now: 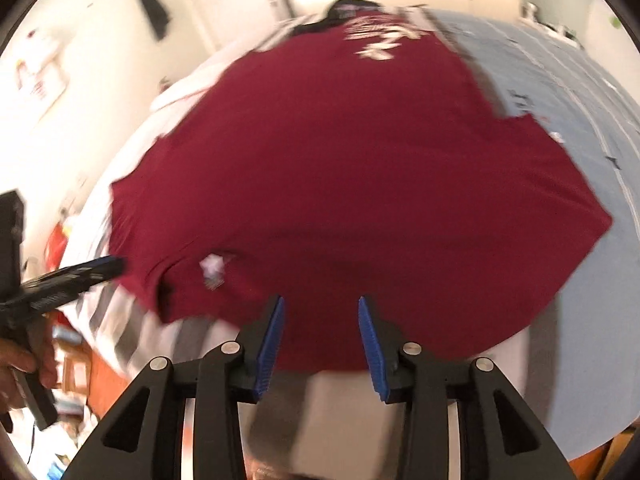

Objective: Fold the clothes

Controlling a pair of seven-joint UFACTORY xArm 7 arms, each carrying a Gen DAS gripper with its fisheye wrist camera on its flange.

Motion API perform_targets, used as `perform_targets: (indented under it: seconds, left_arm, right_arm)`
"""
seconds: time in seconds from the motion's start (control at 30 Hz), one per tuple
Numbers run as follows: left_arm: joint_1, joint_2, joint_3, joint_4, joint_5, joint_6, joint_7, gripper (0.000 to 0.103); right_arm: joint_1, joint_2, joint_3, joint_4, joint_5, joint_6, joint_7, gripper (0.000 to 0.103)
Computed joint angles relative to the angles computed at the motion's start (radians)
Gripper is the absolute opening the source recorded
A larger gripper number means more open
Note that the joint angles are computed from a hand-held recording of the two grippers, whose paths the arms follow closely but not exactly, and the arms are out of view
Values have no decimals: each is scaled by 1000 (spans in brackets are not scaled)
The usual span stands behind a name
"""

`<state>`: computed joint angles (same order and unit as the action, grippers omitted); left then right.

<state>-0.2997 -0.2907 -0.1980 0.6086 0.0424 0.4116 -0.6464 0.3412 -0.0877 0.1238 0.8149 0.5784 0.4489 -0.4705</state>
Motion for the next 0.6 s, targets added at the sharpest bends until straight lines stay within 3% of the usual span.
perform_targets:
  seconds: [0.13,0.27,0.4,0.47,0.53,0.6]
  left_arm:
    - [27,16,-69,-12,110,-14,-89,42]
    - [44,43,-98,-7,212,-12,-177,42]
    - [21,59,-82,-16,251,-7,-208,40]
    - [20,49,-79,-29,265,-10,-225,33]
    - [18,52,-77,-38,271,-19,-239,21]
    - [4,37,-64,-48,253,-16,-221,16]
  right_arm:
    - [12,-5,43,-67,-138,-89,155,35]
    - [25,-9,42,-105,-182,-138,238,35]
    - [19,-6,55,-133,-318,-179,354,35]
    - [16,-4,56,-139,-373,-191,403,33]
    - [12,10,55,-135,-419,-196,447,21]
    - [18,21,49,-130,-421,-196,445,0]
